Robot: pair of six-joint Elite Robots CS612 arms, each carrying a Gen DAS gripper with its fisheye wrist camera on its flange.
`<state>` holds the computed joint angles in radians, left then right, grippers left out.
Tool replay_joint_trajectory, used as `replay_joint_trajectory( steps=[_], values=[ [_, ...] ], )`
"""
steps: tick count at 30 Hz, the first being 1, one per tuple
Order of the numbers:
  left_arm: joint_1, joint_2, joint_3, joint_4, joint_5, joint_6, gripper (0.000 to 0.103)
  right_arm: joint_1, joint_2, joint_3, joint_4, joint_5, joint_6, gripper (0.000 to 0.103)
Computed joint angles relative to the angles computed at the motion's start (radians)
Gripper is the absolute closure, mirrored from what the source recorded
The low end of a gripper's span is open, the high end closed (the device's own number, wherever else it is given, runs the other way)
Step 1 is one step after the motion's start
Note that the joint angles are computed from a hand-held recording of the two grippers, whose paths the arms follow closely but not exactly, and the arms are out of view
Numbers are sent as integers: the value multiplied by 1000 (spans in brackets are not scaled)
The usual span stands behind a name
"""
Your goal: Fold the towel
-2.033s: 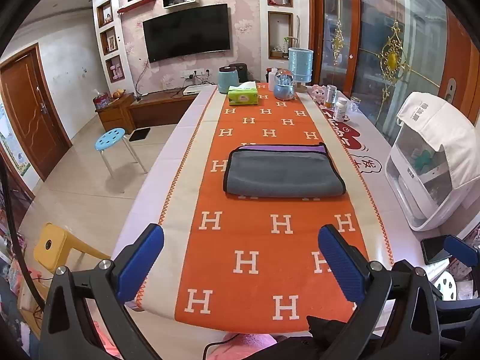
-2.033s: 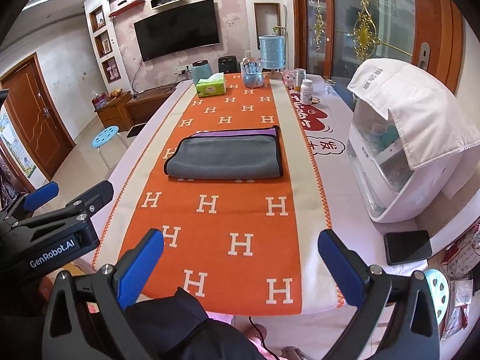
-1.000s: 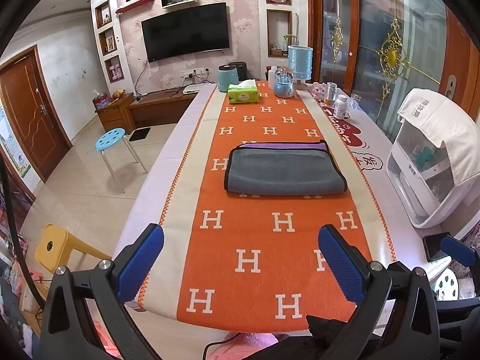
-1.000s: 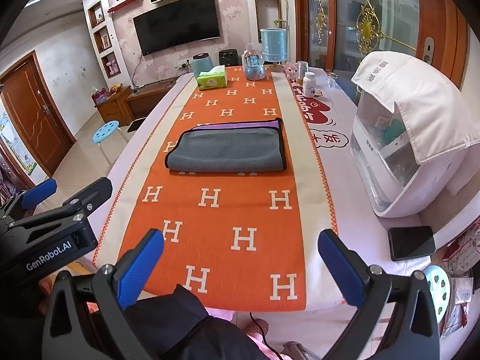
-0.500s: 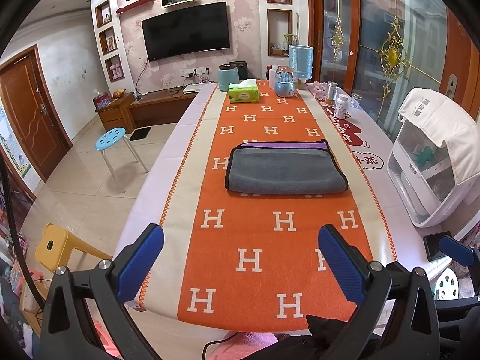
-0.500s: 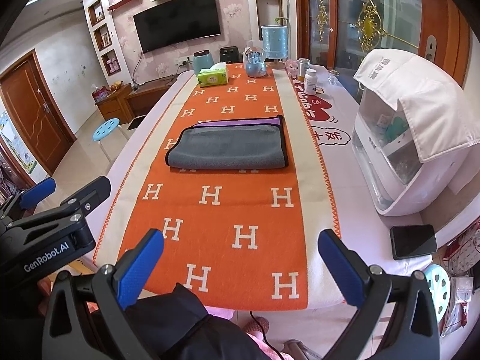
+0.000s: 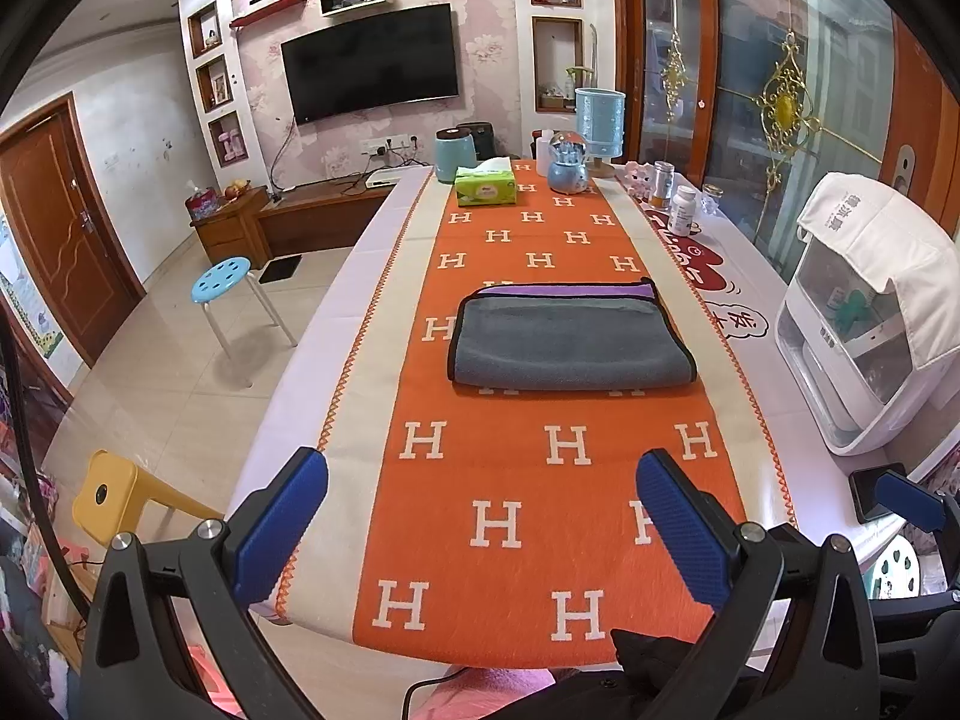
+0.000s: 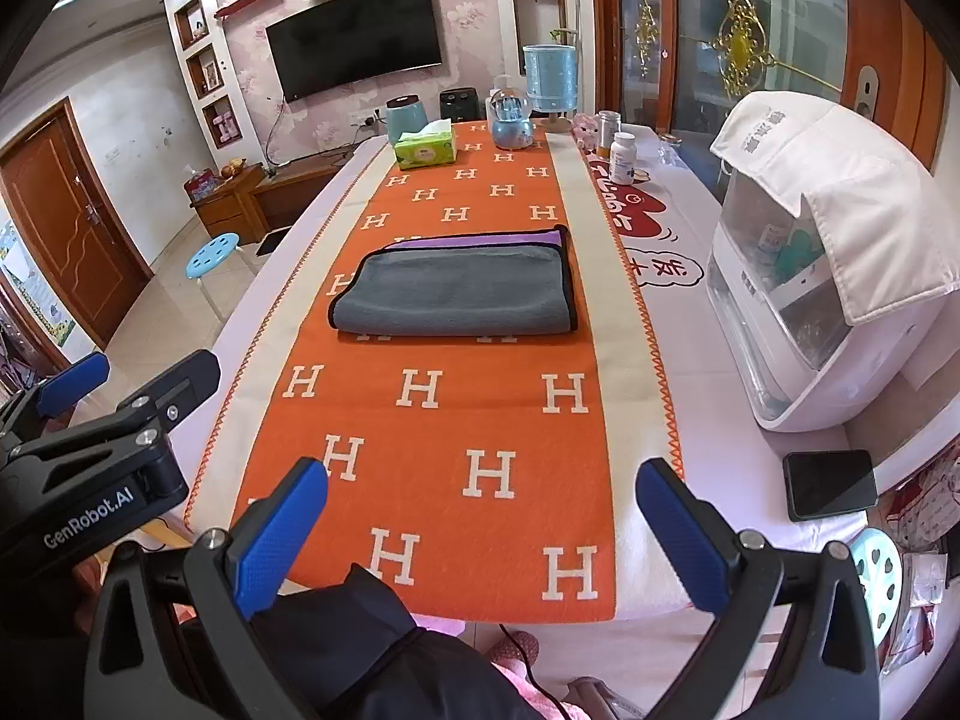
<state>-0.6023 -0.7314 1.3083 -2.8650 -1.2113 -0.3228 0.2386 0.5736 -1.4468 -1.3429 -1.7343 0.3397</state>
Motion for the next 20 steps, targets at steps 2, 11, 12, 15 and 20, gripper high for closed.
replay_joint_trajectory(
  steps=[2, 11, 12, 15, 20],
  values=[
    [0, 0, 1, 0, 0, 2, 1, -2, -1, 3, 1, 2, 3, 0],
    [3, 8, -8, 20, -17, 19, 1, -10, -7, 13, 21, 19, 14, 0],
    [5, 12, -18, 29, -20, 22, 1, -11, -8, 15, 23, 20, 14, 0],
    [7, 16, -29, 46, -23, 21, 1, -13, -11, 21, 28, 27, 13, 0],
    [11, 16, -33, 70, -25, 13, 1, -16, -16, 30, 37, 42, 8, 0]
  ],
)
